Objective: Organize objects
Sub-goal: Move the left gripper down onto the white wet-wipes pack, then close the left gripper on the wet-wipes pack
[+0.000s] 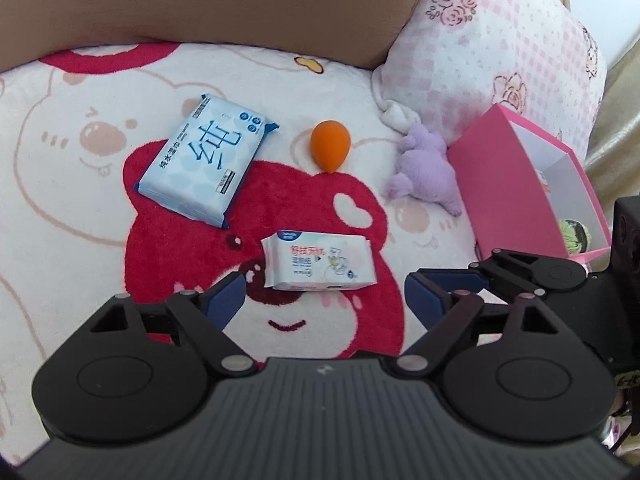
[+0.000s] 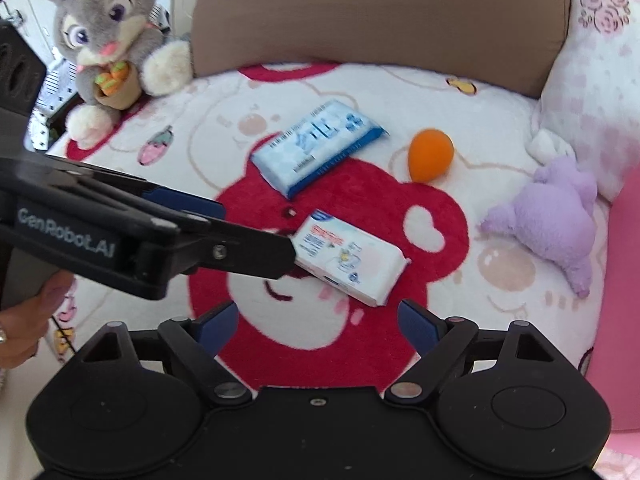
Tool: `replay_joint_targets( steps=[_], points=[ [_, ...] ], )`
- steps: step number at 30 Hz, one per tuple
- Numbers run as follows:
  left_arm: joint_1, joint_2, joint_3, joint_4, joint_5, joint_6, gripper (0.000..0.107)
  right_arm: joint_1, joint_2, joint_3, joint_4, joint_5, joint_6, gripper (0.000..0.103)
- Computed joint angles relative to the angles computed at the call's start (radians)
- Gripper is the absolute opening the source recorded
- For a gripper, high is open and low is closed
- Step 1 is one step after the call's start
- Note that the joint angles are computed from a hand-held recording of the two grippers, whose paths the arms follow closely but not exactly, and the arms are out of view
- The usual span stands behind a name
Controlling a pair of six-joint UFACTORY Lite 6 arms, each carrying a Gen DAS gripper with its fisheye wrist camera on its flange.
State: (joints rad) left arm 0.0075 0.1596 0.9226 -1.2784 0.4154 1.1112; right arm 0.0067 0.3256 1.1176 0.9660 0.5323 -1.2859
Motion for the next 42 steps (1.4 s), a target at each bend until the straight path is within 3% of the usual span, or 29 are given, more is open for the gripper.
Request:
replay_joint_targets(
  steps=[3,7,8,16,20,23,29,34,38,42],
  points=[
    [0.008,0.036,-0.004,-0.1,-0.003,0.104,0.086,-0.001,0.046,0.026,-0.006,-0.002,0.027,0.089],
    [0.012,0.085,0.003,-0.168,-0.011,0.165,0.066,-0.01,0.095,0.056,0.021,-0.001,0.028,0.087],
    [0.017,0.101,0.007,-0.184,-0.008,0.176,0.065,-0.012,0.107,0.063,0.034,0.002,0.02,0.086],
    [0.03,0.191,0.013,-0.461,0.018,0.435,0.051,-0.002,0.183,0.119,0.069,-0.008,-0.012,0.061],
    [0.022,0.242,0.034,-0.531,0.042,0.493,0.038,-0.002,0.205,0.13,0.092,-0.03,-0.032,0.052],
    [-0.001,0.254,0.041,-0.569,0.015,0.521,0.035,-0.008,0.209,0.13,0.102,-0.037,-0.05,0.046],
    [0.018,0.255,0.068,-0.335,0.079,0.256,0.035,0.004,0.171,0.099,0.052,-0.081,-0.037,0.046],
    [0.004,0.26,0.07,-0.265,0.107,0.171,0.035,-0.02,0.151,0.074,0.005,-0.069,-0.008,0.048],
    [-0.014,0.268,0.094,-0.186,0.062,0.079,0.035,-0.038,0.162,0.074,0.041,-0.048,-0.036,0.051],
    [-0.016,0.277,0.09,-0.243,0.049,0.118,0.037,-0.016,0.164,0.063,0.058,-0.081,-0.061,0.054]
  ],
)
